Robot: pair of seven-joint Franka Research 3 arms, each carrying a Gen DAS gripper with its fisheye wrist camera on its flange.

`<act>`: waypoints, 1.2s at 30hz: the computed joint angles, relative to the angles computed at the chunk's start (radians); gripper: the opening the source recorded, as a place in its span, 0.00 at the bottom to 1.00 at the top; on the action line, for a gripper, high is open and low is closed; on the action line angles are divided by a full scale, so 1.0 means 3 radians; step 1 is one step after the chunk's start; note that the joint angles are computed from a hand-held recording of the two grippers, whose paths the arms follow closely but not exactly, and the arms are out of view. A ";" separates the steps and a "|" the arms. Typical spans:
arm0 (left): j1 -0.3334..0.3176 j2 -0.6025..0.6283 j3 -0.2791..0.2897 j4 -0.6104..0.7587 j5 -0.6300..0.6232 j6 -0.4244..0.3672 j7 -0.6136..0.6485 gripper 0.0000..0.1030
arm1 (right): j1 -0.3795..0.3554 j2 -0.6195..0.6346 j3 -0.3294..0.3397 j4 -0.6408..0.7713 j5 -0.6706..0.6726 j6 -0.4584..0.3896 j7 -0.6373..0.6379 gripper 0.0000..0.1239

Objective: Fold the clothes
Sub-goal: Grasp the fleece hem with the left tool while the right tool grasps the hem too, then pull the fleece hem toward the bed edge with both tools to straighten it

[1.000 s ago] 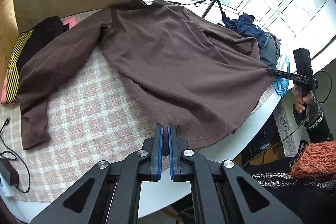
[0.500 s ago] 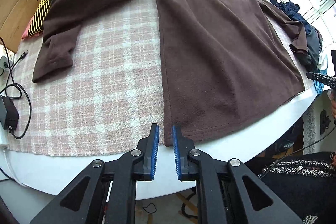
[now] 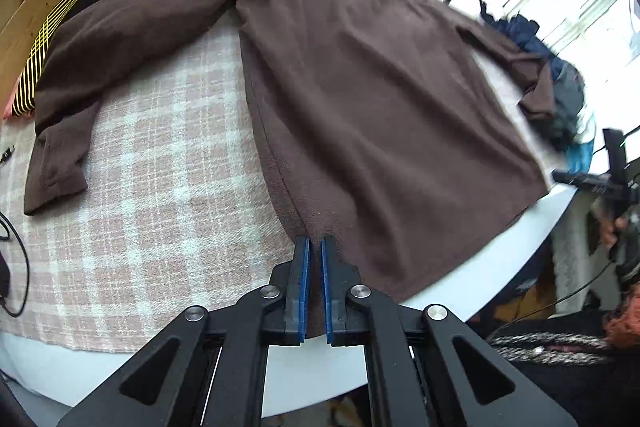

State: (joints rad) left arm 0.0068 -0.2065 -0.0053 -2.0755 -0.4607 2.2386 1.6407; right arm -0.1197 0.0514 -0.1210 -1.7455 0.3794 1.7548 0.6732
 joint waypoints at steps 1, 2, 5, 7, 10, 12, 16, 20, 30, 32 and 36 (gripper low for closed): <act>0.0110 -0.0049 0.0025 -0.0132 -0.0250 0.0025 -0.0009 0.05 | -0.0009 -0.0039 -0.0007 -0.0051 0.0006 0.0039 -0.0063 0.20; 0.0337 -0.0060 -0.0067 -0.0150 -0.0267 -0.0073 -0.0171 0.03 | -0.0017 -0.0078 -0.0014 -0.0102 0.0013 0.0076 -0.0126 0.21; 0.0456 -0.0034 -0.0192 -0.0108 0.0320 -0.0286 -0.0427 0.00 | -0.0012 -0.0166 -0.0015 -0.0243 -0.0041 0.0088 -0.0308 0.28; 0.0193 -0.0027 0.0019 -0.0106 0.0475 -0.0239 -0.0429 0.00 | 0.0010 -0.0252 -0.0006 -0.0380 -0.0088 0.0150 -0.0447 0.28; 0.0174 0.0013 0.0005 -0.0039 0.0541 -0.0245 -0.0396 0.00 | 0.0041 -0.0356 -0.0005 -0.0548 -0.0070 0.0227 -0.0630 0.28; 0.0146 0.0034 -0.0012 0.0026 0.0552 -0.0321 -0.0355 0.00 | 0.0059 -0.0402 -0.0008 -0.0633 -0.0022 0.0268 -0.0729 0.28; 0.0082 0.0069 -0.0063 0.0146 0.0572 -0.0475 -0.0270 0.00 | 0.0094 -0.0427 -0.0008 -0.0748 0.0075 0.0485 -0.0764 0.28; 0.0041 0.0131 -0.0122 0.0264 0.0719 -0.0643 -0.0187 0.01 | 0.0073 -0.0244 -0.0038 -0.0413 0.0407 0.0213 -0.0608 0.28; -0.0091 0.0228 -0.0224 0.0418 0.0801 -0.0722 0.0070 0.15 | 0.0110 -0.0234 0.0031 -0.0296 0.0064 0.0245 -0.0704 0.28; -0.0091 0.0240 -0.0218 0.0431 0.0764 -0.0734 0.0081 0.15 | 0.0106 -0.0185 0.0023 -0.0308 0.0013 0.0223 -0.0630 0.28; -0.0042 0.0219 -0.0185 0.0408 0.0822 -0.0767 0.0084 0.15 | 0.0087 -0.0040 0.0016 -0.0232 0.0043 0.0088 -0.0495 0.22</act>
State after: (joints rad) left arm -0.0059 -0.1408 -0.0607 -1.9533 -0.2142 2.0086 1.6658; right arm -0.0936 0.0395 -0.1161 -1.8152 0.3922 1.7811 0.5245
